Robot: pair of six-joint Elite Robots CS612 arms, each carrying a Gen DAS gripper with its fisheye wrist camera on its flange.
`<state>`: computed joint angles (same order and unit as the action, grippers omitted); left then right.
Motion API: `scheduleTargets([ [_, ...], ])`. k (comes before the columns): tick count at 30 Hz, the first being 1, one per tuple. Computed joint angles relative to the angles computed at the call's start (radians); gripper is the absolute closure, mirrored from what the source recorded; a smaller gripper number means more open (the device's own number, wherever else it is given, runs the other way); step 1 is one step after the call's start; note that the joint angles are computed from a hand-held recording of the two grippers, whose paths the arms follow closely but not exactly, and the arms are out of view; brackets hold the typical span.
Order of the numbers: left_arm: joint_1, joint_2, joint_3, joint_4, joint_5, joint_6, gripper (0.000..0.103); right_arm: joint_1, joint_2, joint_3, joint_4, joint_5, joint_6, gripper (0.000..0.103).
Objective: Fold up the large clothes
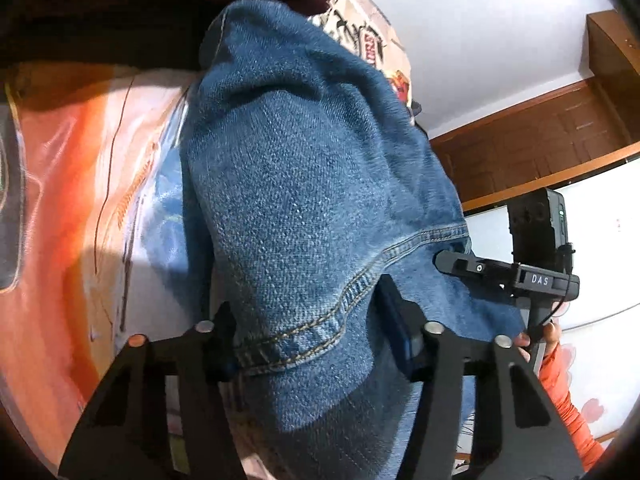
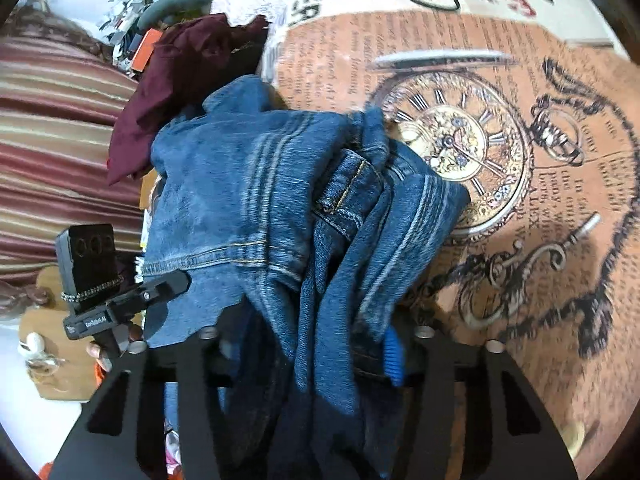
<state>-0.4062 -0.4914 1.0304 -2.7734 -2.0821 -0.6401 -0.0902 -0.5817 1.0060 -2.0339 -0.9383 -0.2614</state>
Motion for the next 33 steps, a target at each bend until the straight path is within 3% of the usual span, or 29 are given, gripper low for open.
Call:
scheduleTargets([
  [4,-0.005,-0.048,0.060,-0.058,0.023,0.017,0.061,0.005,-0.066,0.102,-0.124,-0.002,-0.007,0.067],
  [12,-0.010,-0.185,0.211,-0.182,0.113,0.097,0.063,0.011,-0.170,0.229,-0.307,0.056,-0.025,0.069],
  [18,0.002,-0.248,0.236,-0.243,0.205,0.168,0.063,0.030,-0.184,0.196,-0.383,0.114,-0.026,0.069],
  [21,0.018,-0.262,0.214,-0.246,0.255,0.216,0.063,0.048,-0.162,0.136,-0.435,0.124,-0.005,0.069],
  [25,0.036,-0.238,0.125,-0.207,0.306,0.268,0.063,0.067,-0.109,0.030,-0.467,0.156,0.040,0.069],
  [28,0.064,-0.188,0.000,-0.128,0.309,0.241,0.063,0.085,-0.033,-0.104,-0.464,0.178,0.091,0.069],
  [33,0.098,-0.112,-0.148,-0.017,0.334,0.293,0.063,0.110,0.122,-0.374,-0.372,0.192,0.163,0.069],
])
